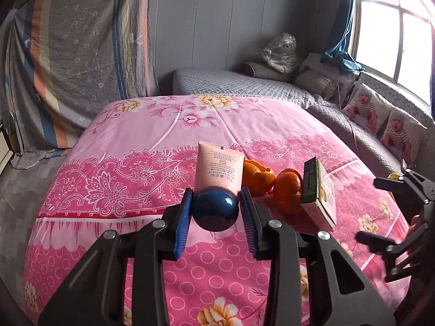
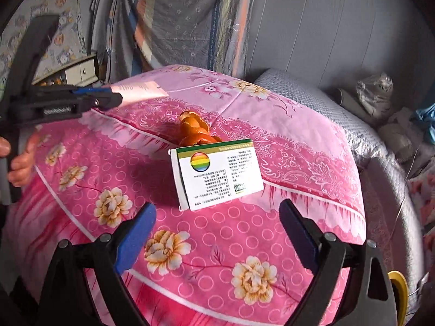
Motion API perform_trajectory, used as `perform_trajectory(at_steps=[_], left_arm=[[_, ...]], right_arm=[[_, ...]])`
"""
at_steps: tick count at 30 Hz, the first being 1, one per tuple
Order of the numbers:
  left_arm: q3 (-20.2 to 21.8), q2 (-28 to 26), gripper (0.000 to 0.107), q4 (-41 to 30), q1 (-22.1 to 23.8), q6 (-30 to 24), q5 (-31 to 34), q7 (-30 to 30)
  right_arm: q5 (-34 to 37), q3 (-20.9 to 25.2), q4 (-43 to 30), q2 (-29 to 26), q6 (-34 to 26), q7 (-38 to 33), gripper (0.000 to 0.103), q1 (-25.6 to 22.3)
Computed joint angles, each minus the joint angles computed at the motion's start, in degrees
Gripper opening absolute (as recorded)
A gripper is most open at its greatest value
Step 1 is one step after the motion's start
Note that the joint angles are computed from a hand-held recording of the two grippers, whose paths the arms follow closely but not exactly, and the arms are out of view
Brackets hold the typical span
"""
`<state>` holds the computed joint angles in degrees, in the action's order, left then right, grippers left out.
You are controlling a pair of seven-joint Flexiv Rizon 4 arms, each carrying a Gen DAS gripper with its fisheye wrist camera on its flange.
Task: Collect trash
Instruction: 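Grasp the blue-capped pink tube with the left gripper, then grasp the white rainbow-logo box with the right gripper, then carry the pink tube and rainbow-logo box over the yellow bin with both grippers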
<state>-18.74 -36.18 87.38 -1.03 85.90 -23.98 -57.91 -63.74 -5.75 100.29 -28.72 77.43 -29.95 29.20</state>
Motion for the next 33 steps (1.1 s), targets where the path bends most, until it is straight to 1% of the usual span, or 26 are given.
perform_trajectory(at_steps=[2, 4, 5, 6, 8, 10, 11, 12, 13, 14, 16, 17, 19, 21, 22, 23, 24, 25, 26, 27, 29, 33], left_arm=[[-1.3, 0.7, 0.033, 1.3, 0.8, 1.5, -0.1, 0.6], [-2.4, 1.1, 0.033, 2.1, 1.5, 2.4, -0.1, 0.8], [-3.7, 1.4, 0.033, 2.8, 2.5, 2.9, -0.3, 1.3], [-4.9, 1.5, 0.033, 3.4, 3.3, 3.6, -0.5, 1.7], [-7.0, 1.9, 0.033, 4.4, 4.8, 4.7, -0.6, 2.1], [-9.1, 2.0, 0.033, 5.4, 6.3, 5.8, -0.6, 2.3], [-10.1, 2.1, 0.033, 5.7, 7.1, 6.1, -0.5, 2.4], [-10.7, 2.2, 0.033, 6.0, 7.6, 6.6, -0.3, 2.2], [-10.8, 2.3, 0.033, 6.2, 7.7, 7.1, -0.1, 1.8], [-11.0, 2.5, 0.033, 6.6, 7.9, 7.5, 0.3, 1.4], [-11.5, 2.8, 0.033, 7.2, 8.5, 8.1, 1.1, 0.8], [-11.1, 3.1, 0.033, 7.5, 8.4, 8.5, 1.5, 0.1], [-9.5, 3.8, 0.033, 7.9, 7.3, 9.4, 2.4, -1.4], [-7.9, 4.6, 0.033, 8.5, 6.0, 10.4, 3.2, -3.6], [-6.9, 5.0, 0.033, 8.7, 5.3, 10.6, 3.4, -4.7], [-6.0, 5.4, 0.033, 8.8, 4.6, 10.6, 3.7, -6.0], [-4.1, 5.8, 0.033, 8.7, 3.1, 10.3, 3.8, -7.3], [-1.2, 6.3, 0.033, 8.4, 0.8, 10.2, 4.1, -8.9], [0.2, 6.6, 0.033, 8.5, -0.5, 10.3, 4.4, -10.0], [-0.3, 6.9, 0.033, 8.8, -0.3, 10.7, 4.9, -10.4], [-2.5, 7.4, 0.033, 9.7, 0.8, 11.8, 5.9, -10.9], [-4.4, 7.9, 0.033, 9.9, 0.9, 12.6, 8.0, -12.2]], right_arm=[[2.0, 1.0, -3.2, -2.5, -4.9, -3.7, 0.088, 1.1], [-0.5, -1.2, -5.6, -4.2, -7.5, -2.3, 0.088, 3.2], [-0.4, -1.1, -6.9, -5.2, -9.0, -3.1, 0.088, 3.5], [0.5, -0.6, -8.2, -6.2, -10.4, -4.3, 0.085, 3.5], [3.6, 0.6, -10.9, -8.3, -13.2, -8.1, 0.079, 3.4], [8.6, 2.5, -13.7, -10.3, -15.6, -12.4, 0.061, 2.9], [9.9, 2.2, -14.5, -10.8, -16.2, -12.9, 0.056, 3.1], [9.5, 0.9, -14.6, -10.9, -16.3, -12.2, 0.046, 3.8], [9.5, 0.3, -14.4, -10.6, -15.6, -11.6, 0.04, 3.9], [9.7, 0.0, -14.0, -10.2, -14.5, -10.8, 0.037, 3.7], [8.6, -1.4, -12.1, -8.5, -11.1, -7.8, 0.028, 3.6], [7.9, -1.9, -10.8, -7.2, -9.6, -6.3, 0.027, 3.4], [8.8, -1.1, -8.5, -4.8, -6.6, -5.0, 0.023, 1.8], [9.9, -0.6, -6.0, -2.5, -3.3, -3.9, 0.023, 0.1], [11.7, 0.7, -4.8, -1.4, -0.8, -4.5, 0.023, -1.5], [15.1, 3.0, -4.0, -0.6, 1.3, -6.5, 0.023, -3.6], [19.6, 6.2, -3.2, 0.1, 3.3, -9.5, 0.023, -6.1], [24.0, 9.6, -2.4, 0.7, 5.0, -12.7, 0.023, -8.8], [27.6, 12.6, -1.5, 1.6, 6.5, -15.2, 0.023, -11.2], [30.7, 15.3, -0.5, 2.3, 7.6, -17.3, 0.023, -13.2], [37.1, 21.8, 1.1, 3.6, 8.9, -22.0, 0.023, -18.2], [50.1, 38.7, 2.8, 4.5, 9.6, -32.9, 0.023, -31.2]])
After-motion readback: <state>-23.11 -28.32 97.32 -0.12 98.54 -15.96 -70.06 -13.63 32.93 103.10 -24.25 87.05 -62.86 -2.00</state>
